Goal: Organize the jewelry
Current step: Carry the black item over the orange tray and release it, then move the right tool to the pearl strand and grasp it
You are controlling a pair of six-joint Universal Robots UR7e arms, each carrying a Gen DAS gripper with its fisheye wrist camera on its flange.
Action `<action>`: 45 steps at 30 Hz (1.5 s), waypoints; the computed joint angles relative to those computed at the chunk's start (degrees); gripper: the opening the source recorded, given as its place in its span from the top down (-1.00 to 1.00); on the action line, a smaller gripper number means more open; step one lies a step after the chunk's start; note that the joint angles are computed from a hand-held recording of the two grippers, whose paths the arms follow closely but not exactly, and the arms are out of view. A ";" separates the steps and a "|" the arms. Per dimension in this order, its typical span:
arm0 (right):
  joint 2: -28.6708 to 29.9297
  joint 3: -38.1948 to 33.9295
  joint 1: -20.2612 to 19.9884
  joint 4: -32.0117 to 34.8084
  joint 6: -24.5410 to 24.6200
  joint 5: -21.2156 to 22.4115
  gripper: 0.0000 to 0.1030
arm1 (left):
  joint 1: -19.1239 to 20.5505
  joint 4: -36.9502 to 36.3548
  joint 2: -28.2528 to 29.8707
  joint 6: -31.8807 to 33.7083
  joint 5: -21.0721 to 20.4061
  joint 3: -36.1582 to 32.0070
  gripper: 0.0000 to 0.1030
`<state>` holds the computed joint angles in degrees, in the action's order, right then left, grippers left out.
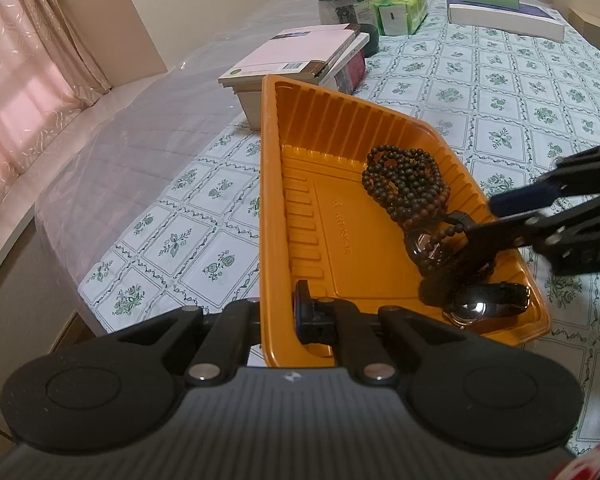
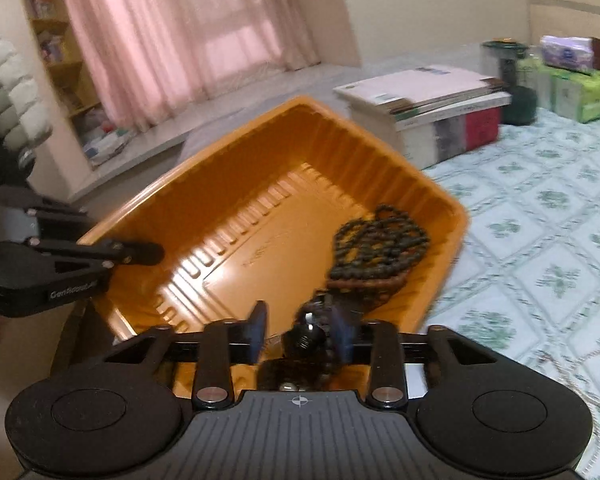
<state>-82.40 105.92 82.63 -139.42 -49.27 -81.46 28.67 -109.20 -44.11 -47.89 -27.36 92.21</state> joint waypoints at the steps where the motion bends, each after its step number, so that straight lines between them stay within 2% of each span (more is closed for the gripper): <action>1: -0.44 -0.07 -0.51 0.03 0.54 0.21 0.17 | -0.02 0.11 0.02 -0.08 0.01 -0.05 0.93; 9: -5.65 1.51 -7.70 -2.54 1.85 -2.20 0.14 | -0.08 0.15 0.04 -0.31 0.10 -0.02 0.93; 14: -8.51 2.34 -12.85 -6.74 1.84 -3.45 0.14 | -0.10 0.57 0.11 -0.76 0.16 -0.17 0.93; 20: -9.22 1.11 -16.14 -7.60 2.75 -3.67 0.14 | -0.10 0.86 0.10 -0.83 0.19 -0.23 0.93; 25: -8.27 0.88 -15.92 -8.83 0.84 -3.76 0.17 | -0.09 1.67 0.15 -1.03 0.10 -0.61 0.93; 29: -5.95 0.41 -14.23 -9.87 -1.27 -6.19 0.47 | -0.09 1.90 0.22 -1.10 0.09 -0.77 0.93; 35: -3.17 -0.69 -12.73 -11.72 -2.50 -9.05 0.56 | -0.09 1.87 0.21 -1.10 0.07 -0.76 0.93; 40: -1.72 -0.05 -11.88 -14.71 -6.63 -10.83 0.58 | -0.08 1.83 0.21 -1.12 0.09 -0.78 0.94; 42: -1.65 0.29 -11.73 -15.43 -8.00 -11.12 0.71 | -0.07 1.71 0.16 -1.11 0.10 -0.69 0.94; 43: -1.70 0.40 -11.60 -15.27 -8.67 -11.26 0.97 | -0.07 1.66 0.13 -1.13 0.12 -0.61 0.94; 45: -1.95 0.95 -11.28 -15.76 -9.94 -11.96 0.97 | -0.07 1.68 0.14 -1.10 0.10 -0.63 0.94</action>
<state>-84.35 106.87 71.35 -155.19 -59.21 -93.41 28.61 -107.52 -43.96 -48.99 -27.26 91.58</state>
